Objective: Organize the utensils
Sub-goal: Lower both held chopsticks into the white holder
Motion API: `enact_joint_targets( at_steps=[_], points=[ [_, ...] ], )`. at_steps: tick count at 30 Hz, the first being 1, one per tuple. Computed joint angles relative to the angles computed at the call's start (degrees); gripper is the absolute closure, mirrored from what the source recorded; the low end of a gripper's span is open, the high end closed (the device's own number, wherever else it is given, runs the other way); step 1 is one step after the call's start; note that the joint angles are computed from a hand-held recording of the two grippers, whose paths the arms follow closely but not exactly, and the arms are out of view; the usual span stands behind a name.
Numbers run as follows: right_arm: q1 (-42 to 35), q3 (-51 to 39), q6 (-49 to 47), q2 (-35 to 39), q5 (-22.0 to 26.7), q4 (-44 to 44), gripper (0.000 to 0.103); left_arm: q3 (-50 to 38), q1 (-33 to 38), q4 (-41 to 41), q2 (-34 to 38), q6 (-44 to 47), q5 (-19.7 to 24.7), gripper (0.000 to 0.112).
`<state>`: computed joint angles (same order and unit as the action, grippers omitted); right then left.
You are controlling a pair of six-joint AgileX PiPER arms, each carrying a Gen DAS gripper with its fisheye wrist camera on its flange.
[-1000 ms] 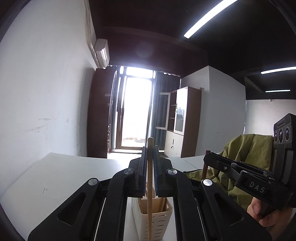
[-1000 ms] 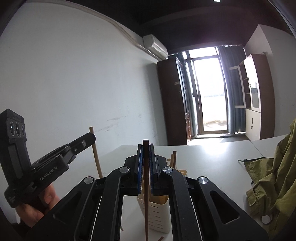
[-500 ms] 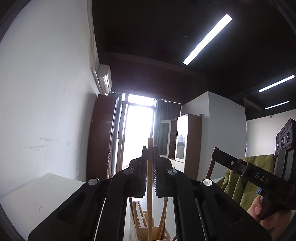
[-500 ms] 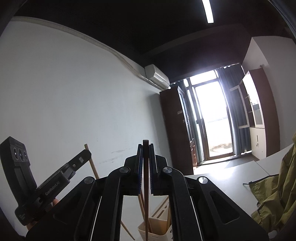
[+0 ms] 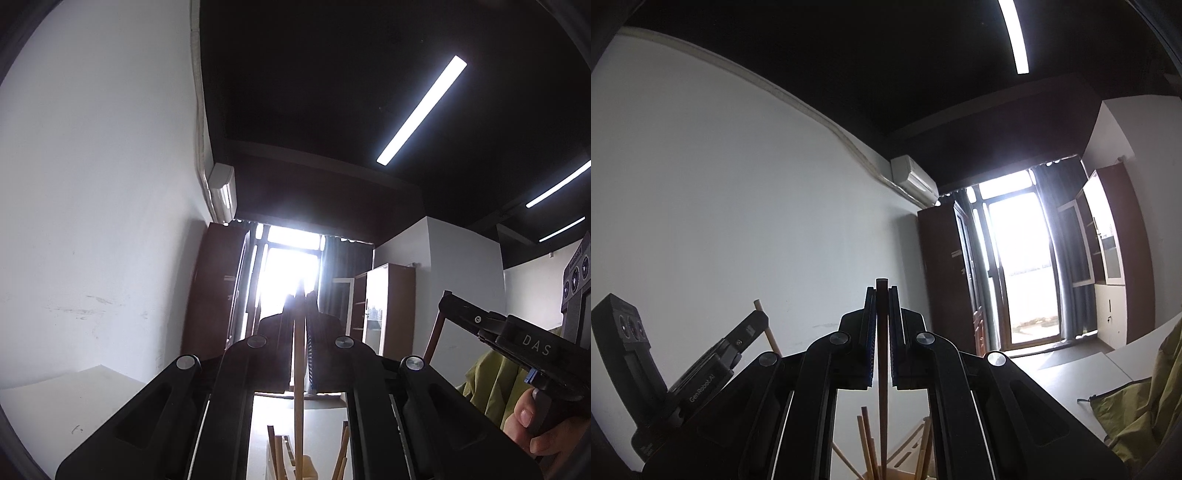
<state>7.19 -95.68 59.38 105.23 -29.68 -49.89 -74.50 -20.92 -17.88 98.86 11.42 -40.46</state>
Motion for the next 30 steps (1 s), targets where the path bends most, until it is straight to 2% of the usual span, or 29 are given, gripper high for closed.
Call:
enact_joint_targets(
  at_steps=[3, 10, 14, 16, 23, 28, 30],
  points=[
    [1.39, -2.22, -0.92, 1.74, 3.20, -1.75, 0.096, -2.13, 0.51, 0.24, 1.91, -0.08, 2.62, 0.107],
    [1.36, -6.69, 11.17, 5.12, 6.58, -13.91, 0.096, -5.55, 0.55, -4.09, 4.48, 4.80, 8.12, 0.107],
    [0.89, -9.81, 22.41, 7.15, 7.80, -24.03, 0.096, -10.17, 1.34, -11.14, 6.62, 9.82, 16.72, 0.107],
    [0.75, -10.35, 26.34, 7.61, 8.24, -27.91, 0.096, -11.12, 1.52, -14.15, 7.40, 12.82, 18.03, 0.107],
    [1.05, -10.92, 34.20, 8.90, 9.34, -36.08, 0.096, -12.30, 2.87, -15.60, 8.11, 14.34, 21.39, 0.107],
    [1.70, -11.49, 39.37, 9.94, 10.13, -41.31, 0.096, -13.42, 4.03, -12.49, 9.65, 11.35, 22.57, 0.107],
    [2.04, -10.74, 38.52, 9.72, 10.37, -40.79, 0.096, -13.52, 4.18, -11.43, 9.98, 10.26, 22.64, 0.107]
  ],
)
